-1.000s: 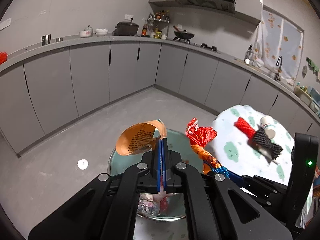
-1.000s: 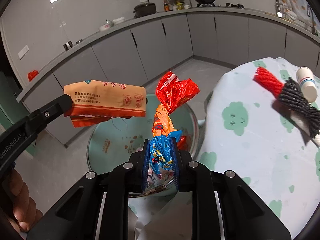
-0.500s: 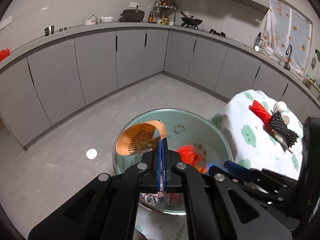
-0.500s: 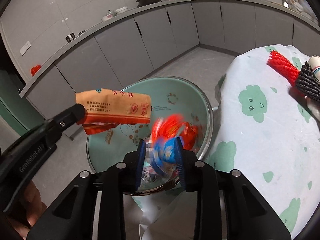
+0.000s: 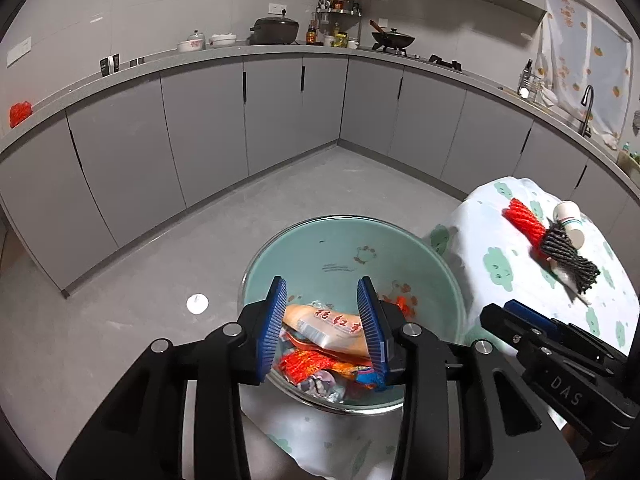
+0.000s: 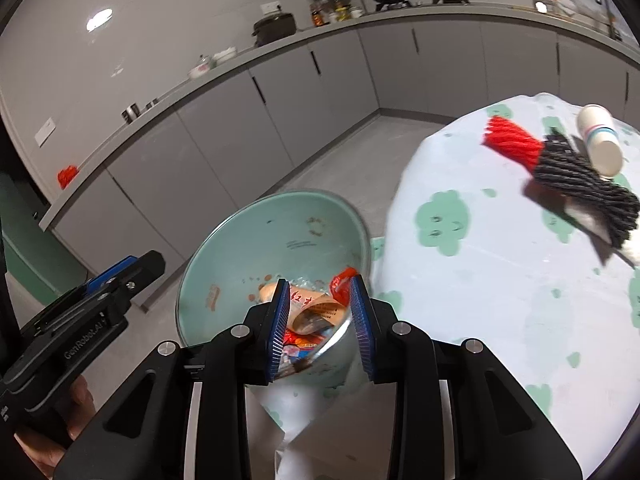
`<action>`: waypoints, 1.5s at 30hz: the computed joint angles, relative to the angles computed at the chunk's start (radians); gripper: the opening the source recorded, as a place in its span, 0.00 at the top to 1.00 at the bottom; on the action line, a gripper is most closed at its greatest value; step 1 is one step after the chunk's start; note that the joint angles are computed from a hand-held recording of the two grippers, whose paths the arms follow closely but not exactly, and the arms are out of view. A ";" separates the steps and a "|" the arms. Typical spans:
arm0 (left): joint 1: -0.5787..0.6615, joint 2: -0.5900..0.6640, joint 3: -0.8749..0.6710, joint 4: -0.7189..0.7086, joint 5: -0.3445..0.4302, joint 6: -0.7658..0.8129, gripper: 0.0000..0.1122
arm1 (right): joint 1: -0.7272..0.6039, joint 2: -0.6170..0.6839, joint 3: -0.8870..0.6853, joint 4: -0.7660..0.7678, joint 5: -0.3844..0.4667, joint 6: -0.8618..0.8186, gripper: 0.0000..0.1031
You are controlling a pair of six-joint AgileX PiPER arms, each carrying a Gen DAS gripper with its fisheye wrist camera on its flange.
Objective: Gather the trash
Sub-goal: 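Open both grippers to drop the paper bag and wrapper into the bucket, then move both tools back over the table toward the black mesh scrubber, then grasp the black mesh scrubber with the right gripper and lift it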
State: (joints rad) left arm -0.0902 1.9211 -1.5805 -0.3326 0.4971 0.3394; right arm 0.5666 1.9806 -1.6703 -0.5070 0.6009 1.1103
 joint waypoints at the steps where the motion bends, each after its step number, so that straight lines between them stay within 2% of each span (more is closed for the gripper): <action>1: -0.005 -0.003 -0.001 0.005 0.004 -0.005 0.65 | -0.001 -0.014 0.018 -0.017 0.002 0.021 0.69; 3: -0.019 -0.011 0.003 0.007 0.011 -0.006 0.61 | -0.002 -0.039 0.053 -0.050 0.005 0.062 0.69; 10: -0.094 -0.024 0.002 0.047 0.029 -0.038 0.59 | -0.029 -0.157 0.225 -0.166 0.010 0.229 0.69; 12: -0.120 -0.034 0.011 0.061 0.025 -0.048 0.55 | -0.041 -0.189 0.275 -0.188 0.005 0.268 0.69; 15: -0.158 -0.043 0.021 0.063 0.021 -0.045 0.54 | -0.051 -0.235 0.343 -0.234 -0.001 0.334 0.69; 18: -0.193 -0.032 0.004 0.037 0.051 -0.024 0.51 | -0.073 -0.299 0.435 -0.275 -0.012 0.402 0.68; 22: -0.255 -0.020 -0.003 0.057 0.053 -0.031 0.49 | -0.114 -0.399 0.580 -0.324 -0.031 0.487 0.66; 26: -0.311 0.005 -0.028 0.086 0.067 -0.054 0.41 | -0.152 -0.458 0.662 -0.336 -0.034 0.526 0.64; 29: -0.341 0.025 -0.043 0.095 0.076 -0.058 0.40 | -0.183 -0.490 0.707 -0.331 -0.040 0.529 0.64; 34: -0.386 0.079 -0.102 0.121 0.112 -0.079 0.40 | -0.240 -0.519 0.725 -0.312 -0.051 0.475 0.64; 39: -0.411 0.135 -0.189 0.142 0.153 -0.102 0.40 | -0.302 -0.497 0.663 -0.269 -0.053 0.341 0.64; 42: -0.417 0.165 -0.241 0.152 0.174 -0.113 0.40 | -0.340 -0.443 0.568 -0.213 -0.045 0.188 0.63; 45: -0.417 0.208 -0.317 0.168 0.210 -0.136 0.40 | -0.387 -0.371 0.472 -0.090 -0.059 -0.018 0.62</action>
